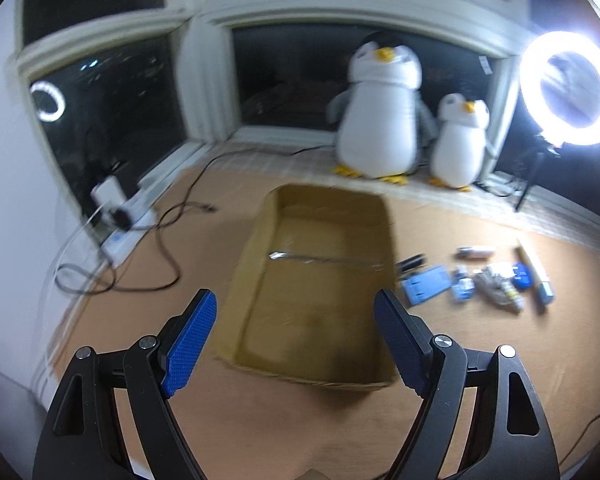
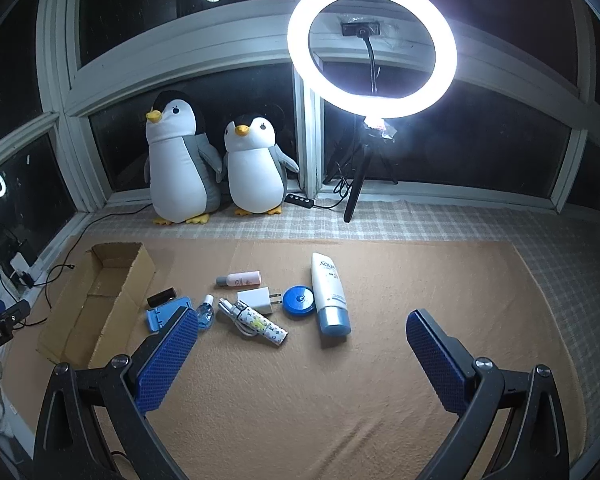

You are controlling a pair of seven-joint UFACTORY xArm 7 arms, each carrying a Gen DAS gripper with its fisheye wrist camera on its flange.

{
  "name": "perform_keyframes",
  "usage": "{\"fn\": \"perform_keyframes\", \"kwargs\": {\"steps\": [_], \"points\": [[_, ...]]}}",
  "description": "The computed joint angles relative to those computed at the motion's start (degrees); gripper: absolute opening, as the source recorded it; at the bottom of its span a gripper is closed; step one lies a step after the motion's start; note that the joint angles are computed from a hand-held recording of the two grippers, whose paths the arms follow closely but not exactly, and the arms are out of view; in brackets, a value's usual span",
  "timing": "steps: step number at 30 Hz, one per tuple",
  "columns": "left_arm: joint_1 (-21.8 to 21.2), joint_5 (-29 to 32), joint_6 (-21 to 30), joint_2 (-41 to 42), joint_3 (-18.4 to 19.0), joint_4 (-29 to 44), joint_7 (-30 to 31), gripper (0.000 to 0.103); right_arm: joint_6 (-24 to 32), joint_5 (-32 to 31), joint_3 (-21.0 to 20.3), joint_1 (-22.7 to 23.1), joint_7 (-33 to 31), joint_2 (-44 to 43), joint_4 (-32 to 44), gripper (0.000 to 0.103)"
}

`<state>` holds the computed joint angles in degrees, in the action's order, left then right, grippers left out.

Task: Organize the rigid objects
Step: 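Move the left tool over the cardboard box while the right tool approaches the sunscreen tube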

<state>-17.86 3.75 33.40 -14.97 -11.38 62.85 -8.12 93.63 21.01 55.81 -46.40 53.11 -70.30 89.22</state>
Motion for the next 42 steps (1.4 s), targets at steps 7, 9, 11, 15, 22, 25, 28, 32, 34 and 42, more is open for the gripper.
{"fn": "perform_keyframes", "kwargs": {"steps": [7,9,11,15,22,25,28,32,34,42], "points": [[2.47,1.86,2.24,3.21,1.24,0.08,-2.11,0.081,-1.32,-0.12,0.13,1.59,-0.11,-0.19,-3.18,0.103],[2.67,1.71,3.07,4.25,1.55,0.26,-2.48,0.081,-1.69,-0.35,0.29,2.16,0.00,-0.05,-4.11,0.103],[2.96,2.02,3.54,5.58,1.81,0.35,-3.06,0.081,-2.27,-0.63,0.41,3.04,0.25,-0.04,-5.44,0.103],[3.00,2.04,4.98,7.91,2.22,1.30,-3.91,0.080,-3.38,-1.61,0.90,5.08,0.73,0.42,-8.33,0.103],[2.78,2.93,5.69,12.34,2.79,3.45,-5.11,0.075,-4.92,-4.06,2.19,8.47,2.27,2.50,-13.03,0.103],[2.46,3.38,5.76,13.54,2.93,3.91,-5.00,0.072,-7.14,-5.03,2.45,10.66,3.27,3.98,-16.35,0.103],[2.18,2.58,6.44,14.42,3.08,4.50,-4.21,0.066,-10.02,-6.04,2.33,13.27,4.72,5.95,-20.39,0.103],[1.77,1.93,7.02,15.42,3.09,5.05,-3.92,0.059,-15.09,-6.52,1.19,17.46,7.02,8.25,-26.82,0.103],[1.64,1.44,7.52,15.89,3.14,5.37,-3.61,0.053,-18.08,-6.43,0.09,19.95,8.12,9.22,-30.42,0.102],[1.30,0.59,8.37,17.23,3.28,6.23,-3.13,0.039,-26.96,-8.53,-3.53,26.71,10.52,15.25,-40.09,0.090]]}}
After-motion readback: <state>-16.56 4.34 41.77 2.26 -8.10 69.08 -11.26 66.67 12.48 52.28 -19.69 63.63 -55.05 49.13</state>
